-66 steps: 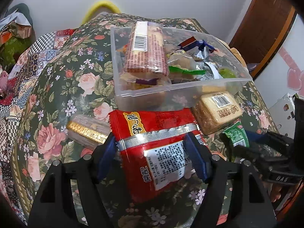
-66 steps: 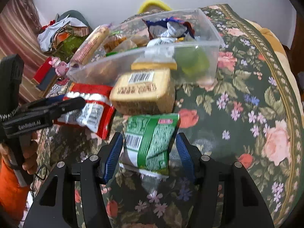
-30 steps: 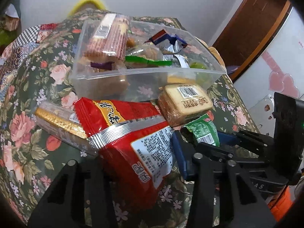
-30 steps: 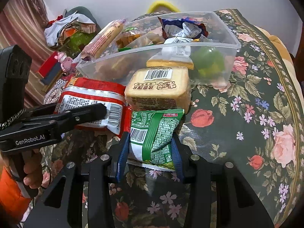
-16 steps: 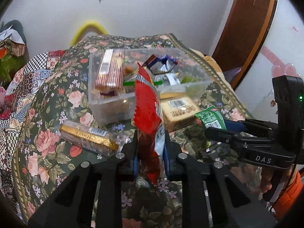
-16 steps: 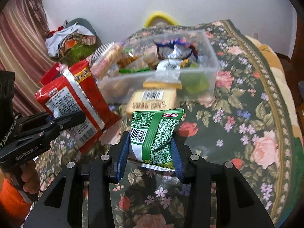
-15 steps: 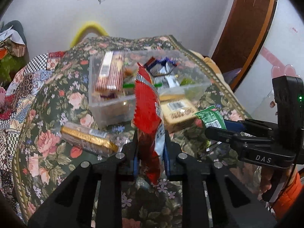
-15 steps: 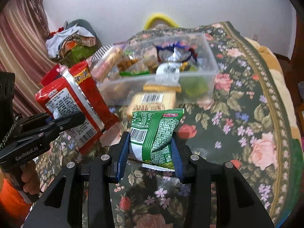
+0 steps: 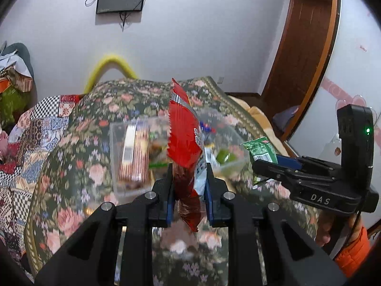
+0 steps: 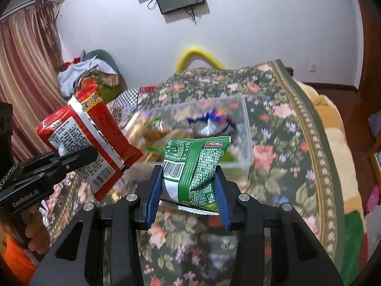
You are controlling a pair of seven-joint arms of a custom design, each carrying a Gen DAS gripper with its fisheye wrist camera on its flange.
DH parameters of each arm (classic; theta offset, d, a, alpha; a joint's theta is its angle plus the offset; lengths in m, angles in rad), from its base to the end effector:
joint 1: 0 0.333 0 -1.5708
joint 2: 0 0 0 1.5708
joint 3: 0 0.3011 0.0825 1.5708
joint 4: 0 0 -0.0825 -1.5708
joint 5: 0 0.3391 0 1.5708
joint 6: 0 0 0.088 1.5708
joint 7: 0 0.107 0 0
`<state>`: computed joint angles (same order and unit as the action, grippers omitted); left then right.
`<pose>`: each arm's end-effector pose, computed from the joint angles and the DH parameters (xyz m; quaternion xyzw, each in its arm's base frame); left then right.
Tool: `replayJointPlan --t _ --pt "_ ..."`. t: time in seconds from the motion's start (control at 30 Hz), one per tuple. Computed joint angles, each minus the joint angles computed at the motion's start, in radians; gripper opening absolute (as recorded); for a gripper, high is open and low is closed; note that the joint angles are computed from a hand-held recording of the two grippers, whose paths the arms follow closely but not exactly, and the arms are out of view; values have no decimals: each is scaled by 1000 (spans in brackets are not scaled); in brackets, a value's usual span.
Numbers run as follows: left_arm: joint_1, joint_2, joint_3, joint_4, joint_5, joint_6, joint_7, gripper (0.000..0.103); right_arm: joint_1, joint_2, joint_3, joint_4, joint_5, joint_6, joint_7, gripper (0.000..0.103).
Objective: Organize snacks
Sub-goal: 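Drop red bag and green bag into the clear box, open both tools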
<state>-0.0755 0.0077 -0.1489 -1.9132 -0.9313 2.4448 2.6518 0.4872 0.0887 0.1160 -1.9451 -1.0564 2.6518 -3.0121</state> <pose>0.5473 -0.1256 0.5465 -0.3700 0.8211 -0.4256 0.0881 0.4624 0.3450 0.4999 -0.5336 0.7195 -0.2386 0.3750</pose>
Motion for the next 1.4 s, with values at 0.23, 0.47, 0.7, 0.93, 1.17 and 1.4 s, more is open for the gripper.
replayJointPlan --t 0.23,0.47,0.7,0.93,1.17,1.4 --pt "-16 93 -29 125 39 24 -59 20 -15 27 -23 53 -31 3 -19 38" --pt "-25 210 -68 253 121 44 -152 21 -26 79 -46 118 3 10 -97 38" --pt "-36 352 -89 396 248 58 -317 21 -37 154 -73 167 126 47 -205 38" --pt "-44 459 -101 497 364 59 -439 21 -30 203 -90 199 257 47 -334 38" --pt "-38 477 -112 499 427 72 -479 21 -10 218 -103 214 313 17 -385 38" --pt "-23 437 -110 469 445 57 -505 45 -6 206 -104 209 335 17 -401 40"
